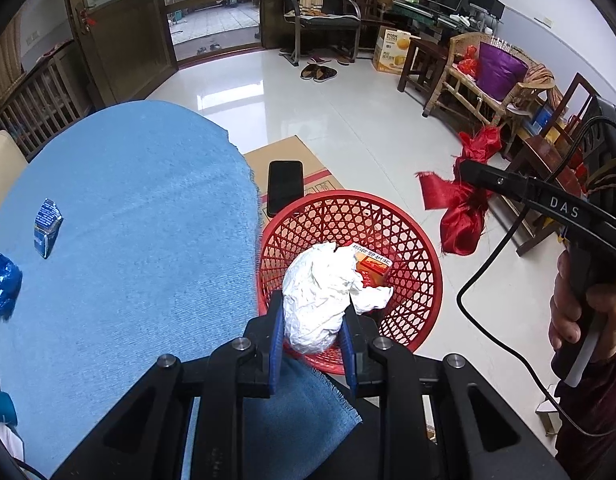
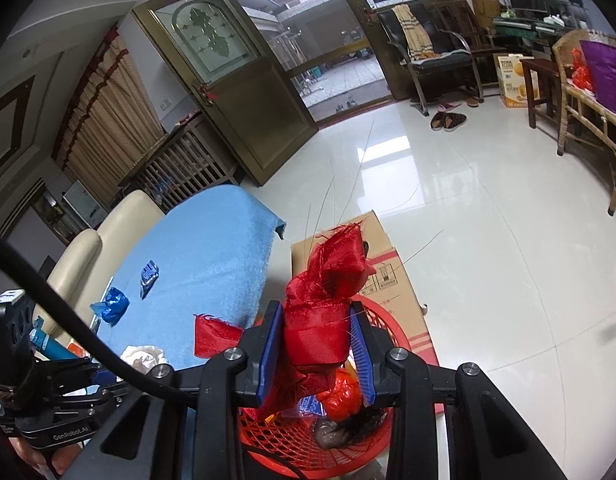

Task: Collect trash
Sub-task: 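Carry the red bag and white tissue over the red basket, then open both grippers to drop the red bag and tissue into the basket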

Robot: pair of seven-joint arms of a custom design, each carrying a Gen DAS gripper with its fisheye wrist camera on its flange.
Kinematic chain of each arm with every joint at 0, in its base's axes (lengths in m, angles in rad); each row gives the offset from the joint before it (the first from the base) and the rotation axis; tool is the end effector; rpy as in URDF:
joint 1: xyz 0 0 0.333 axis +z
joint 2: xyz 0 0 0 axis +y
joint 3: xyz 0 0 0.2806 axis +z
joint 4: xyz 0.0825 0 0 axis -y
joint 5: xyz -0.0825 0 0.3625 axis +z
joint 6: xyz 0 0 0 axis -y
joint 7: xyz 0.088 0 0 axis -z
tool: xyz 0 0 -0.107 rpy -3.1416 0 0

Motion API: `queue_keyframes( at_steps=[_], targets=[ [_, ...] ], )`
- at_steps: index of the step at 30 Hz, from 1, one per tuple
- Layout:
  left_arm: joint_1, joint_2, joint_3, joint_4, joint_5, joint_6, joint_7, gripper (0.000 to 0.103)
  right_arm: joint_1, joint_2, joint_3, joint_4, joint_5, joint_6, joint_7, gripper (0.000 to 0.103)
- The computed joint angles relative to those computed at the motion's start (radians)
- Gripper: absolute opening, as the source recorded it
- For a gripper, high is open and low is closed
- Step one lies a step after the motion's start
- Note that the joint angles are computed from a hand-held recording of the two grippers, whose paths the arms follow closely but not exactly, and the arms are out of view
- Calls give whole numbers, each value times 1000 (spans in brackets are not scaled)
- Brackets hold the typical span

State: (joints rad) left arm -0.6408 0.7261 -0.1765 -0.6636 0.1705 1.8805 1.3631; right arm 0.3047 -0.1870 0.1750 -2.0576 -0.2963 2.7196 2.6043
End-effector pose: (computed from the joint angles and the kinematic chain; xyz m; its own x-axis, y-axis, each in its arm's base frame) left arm 0.5417 -0.4695 0.5850 -0.5298 -0.8468 0.0487 -0.7573 0.4463 -0.4768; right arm 0.4696 0.2638 0.5877 -0.1209 -0.8876 -0.4445 -0.6678 0.4041 -0.6251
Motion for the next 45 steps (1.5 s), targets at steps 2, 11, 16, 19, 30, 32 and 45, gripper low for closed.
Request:
queue_keyframes(
  at_steps=[2,11,16,19,30,32,45],
  targets=[
    [0,4,0,3,-1,-2,1,26,5,11,-2,8,12,-9,-10,36],
    [-19,-6,16,-17,37,10,0,26,18,31,-12,17,39,-14,-33,36],
    [-16,-58,11,-106,66,56,2,27,19,38,-17,15,52,-5,-38,37],
    [-12,-81,7,-145,83,79,1,27,20,40,-21,13,66,0,-57,37],
    [-4,-104,-4,-192,108,114,2,27,29,57,-33,17,117,10,-123,37],
    [-4,-107,-5,-199,111,121,1,27,27,54,-36,12,122,13,-132,37],
    [-3,-113,-7,-209,115,132,-6,33,38,77,-42,30,180,11,-196,37]
  ],
)
